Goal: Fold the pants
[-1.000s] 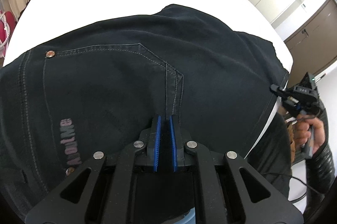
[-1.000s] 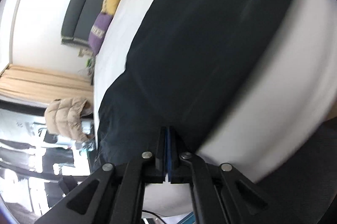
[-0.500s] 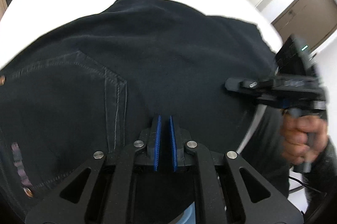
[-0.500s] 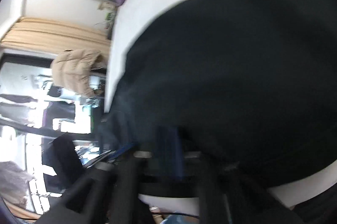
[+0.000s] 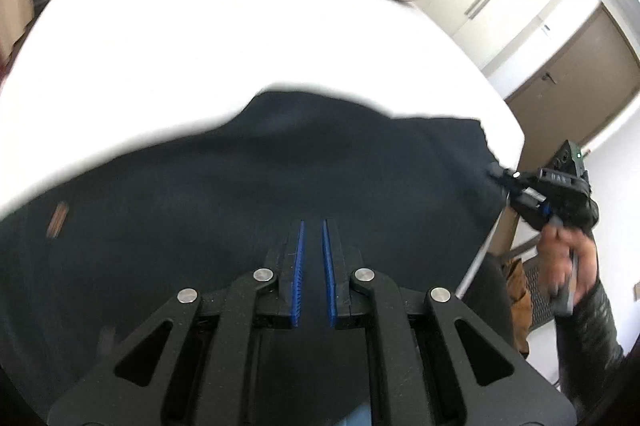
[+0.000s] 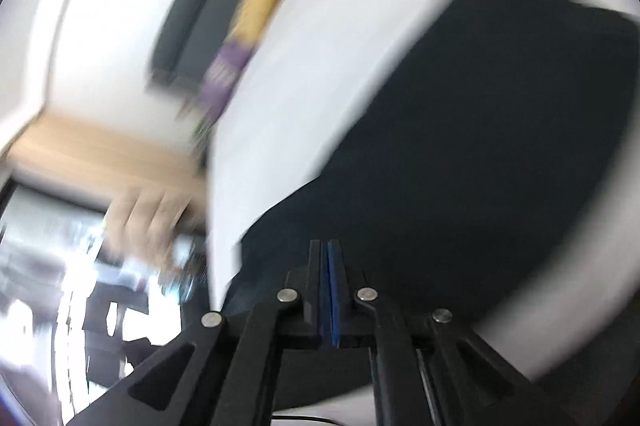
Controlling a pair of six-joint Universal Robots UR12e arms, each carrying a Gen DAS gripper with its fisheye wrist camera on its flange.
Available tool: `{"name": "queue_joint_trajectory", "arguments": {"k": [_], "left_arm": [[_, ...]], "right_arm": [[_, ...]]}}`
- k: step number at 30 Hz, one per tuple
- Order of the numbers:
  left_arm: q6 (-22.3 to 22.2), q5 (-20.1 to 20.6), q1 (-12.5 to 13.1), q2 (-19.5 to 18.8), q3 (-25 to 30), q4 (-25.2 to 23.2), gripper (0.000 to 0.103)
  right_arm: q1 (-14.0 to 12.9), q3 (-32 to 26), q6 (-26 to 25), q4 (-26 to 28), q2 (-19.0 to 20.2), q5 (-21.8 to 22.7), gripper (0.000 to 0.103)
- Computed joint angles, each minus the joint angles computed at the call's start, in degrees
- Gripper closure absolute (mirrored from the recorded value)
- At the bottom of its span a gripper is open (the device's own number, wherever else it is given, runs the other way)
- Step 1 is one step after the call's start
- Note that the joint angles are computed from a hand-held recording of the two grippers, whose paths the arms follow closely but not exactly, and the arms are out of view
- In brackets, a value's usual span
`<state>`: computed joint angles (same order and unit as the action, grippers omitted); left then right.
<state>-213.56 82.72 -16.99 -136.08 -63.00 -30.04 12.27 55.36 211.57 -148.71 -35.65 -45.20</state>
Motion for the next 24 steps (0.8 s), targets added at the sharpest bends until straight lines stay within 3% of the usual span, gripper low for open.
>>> {"name": "queue_joint_trajectory", "arguments": {"k": [3,4,6,7,10,13,16,19,22,24], "left_arm": [[-0.08,-3.90,0.83,-5.17,8.04,-3.34,0.095],[-1.23,-6.02,1.23,-7.43,11.46,-5.96,0.095],[-1.78,-5.80,1.10,-10.24,16.23,-11.60,0.095],[-2.67,-5.77,1.28,-11.00,16.98,-12.37,0.095],[-4.98,-7.22,1.97,-9.90,12.92,-6.66,0.095],[-6.33,-7.06,2.62,-8.50,9.10,-2.21,0.095],[-8.15,-6.05,2.81,-7.72,7.08,0.16,0.095],[-8.59,-4.60,2.89,-5.54,3.01,2.88,0.095],[-10.60,-2.77,3.33,-2.80,-2.30,6.00,0.095],[-12.58,-1.89,3.75,-0.79,-6.19,8.36,0.095]], "right_arm": [[2.41,-11.33,-5.71,10.50,6.45,7.12,0.089],[3.05,-15.83,-6.09,14.27,8.95,6.98,0.089],[3.52,-22.37,-5.74,21.42,12.92,7.00,0.087],[3.50,-23.74,-5.17,22.55,14.07,5.49,0.103],[2.03,-25.08,3.25,14.79,16.71,8.02,0.103],[1.18,-24.02,7.27,9.11,15.99,1.36,0.103],[-0.88,-20.12,16.53,-0.33,14.84,-4.37,0.103],[-2.85,-16.20,18.58,-3.47,12.33,-12.27,0.103],[-4.87,-11.31,23.69,-8.21,9.56,-19.35,0.103],[-5.95,-8.28,26.81,-10.28,7.59,-22.02,0.103]]}}
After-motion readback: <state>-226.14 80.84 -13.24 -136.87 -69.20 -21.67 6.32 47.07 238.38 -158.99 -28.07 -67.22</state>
